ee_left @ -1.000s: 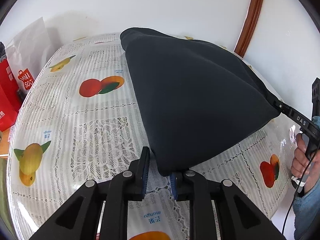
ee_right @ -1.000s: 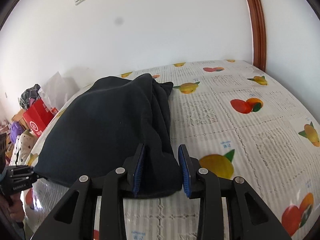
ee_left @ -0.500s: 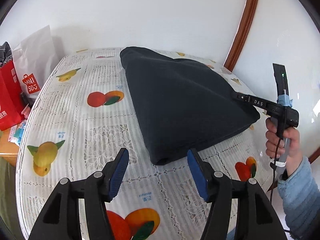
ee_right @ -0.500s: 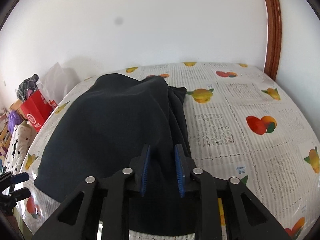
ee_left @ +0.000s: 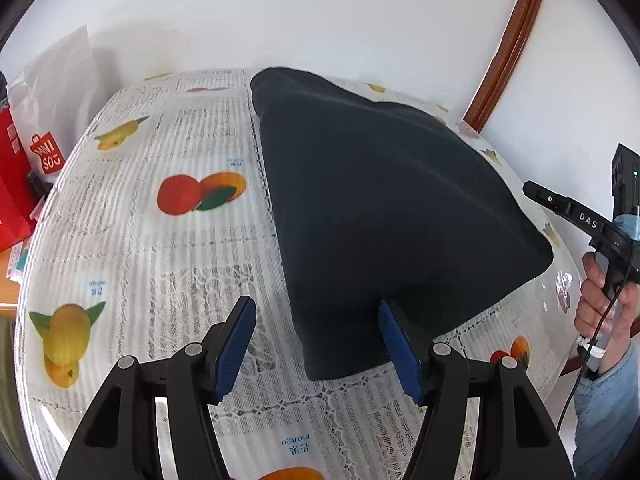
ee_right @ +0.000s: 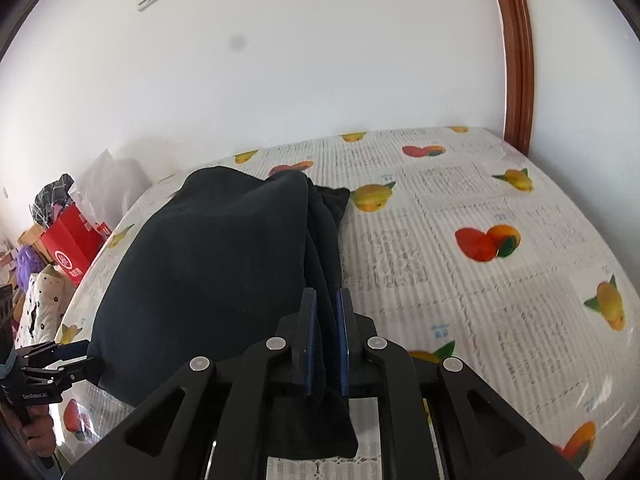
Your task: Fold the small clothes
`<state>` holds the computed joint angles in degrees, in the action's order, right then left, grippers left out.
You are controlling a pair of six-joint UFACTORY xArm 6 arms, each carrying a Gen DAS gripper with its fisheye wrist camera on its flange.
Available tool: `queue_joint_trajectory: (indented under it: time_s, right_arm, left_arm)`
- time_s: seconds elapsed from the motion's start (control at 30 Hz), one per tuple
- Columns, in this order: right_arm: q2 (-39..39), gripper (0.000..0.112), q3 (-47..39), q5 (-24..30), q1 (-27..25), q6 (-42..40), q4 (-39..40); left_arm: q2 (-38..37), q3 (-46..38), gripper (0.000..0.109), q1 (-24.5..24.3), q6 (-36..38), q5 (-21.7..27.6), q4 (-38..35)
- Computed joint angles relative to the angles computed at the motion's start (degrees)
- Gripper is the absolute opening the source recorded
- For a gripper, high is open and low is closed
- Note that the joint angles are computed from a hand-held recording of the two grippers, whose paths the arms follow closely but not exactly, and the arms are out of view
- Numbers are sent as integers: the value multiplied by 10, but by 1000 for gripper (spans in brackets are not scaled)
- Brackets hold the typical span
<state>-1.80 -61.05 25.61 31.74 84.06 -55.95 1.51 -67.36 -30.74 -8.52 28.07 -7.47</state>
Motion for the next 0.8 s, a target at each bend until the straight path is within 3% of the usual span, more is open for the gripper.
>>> queue_joint_trajectory:
  time_s: [0.07,0.13,0.27,0.37,0.6,0.67,0.73,0.8]
  right_arm:
    - [19,24,-35,-2,-10,-87,62]
    - [53,43,-86,8,-20,-171,130]
    - [147,43,-207,40,-34,-298,241]
    - [217,43,-291,62,-45,-387,339]
    - [352,43,-459,101,-70,-454,475]
    - [386,36,-507,117,-74,-465,500]
    - [399,5,-526,116,-72,-496,499]
    - [357,4,-455,20,-71,-526,477]
  left_arm:
    - [9,-21,62,4,-5,-1,14]
    - [25,-49,62,9,-6,4,25]
    - [69,-112,62,19,-22,23,62]
    - [109,-161,64,25,15,41,27]
    - [162,-210,72,24,67,63,-15]
    - [172,-218,72,25,74,71,-26]
    - [173,-216,72,27,89,69,-46]
    - [172,-216,72,28,97,72,-59]
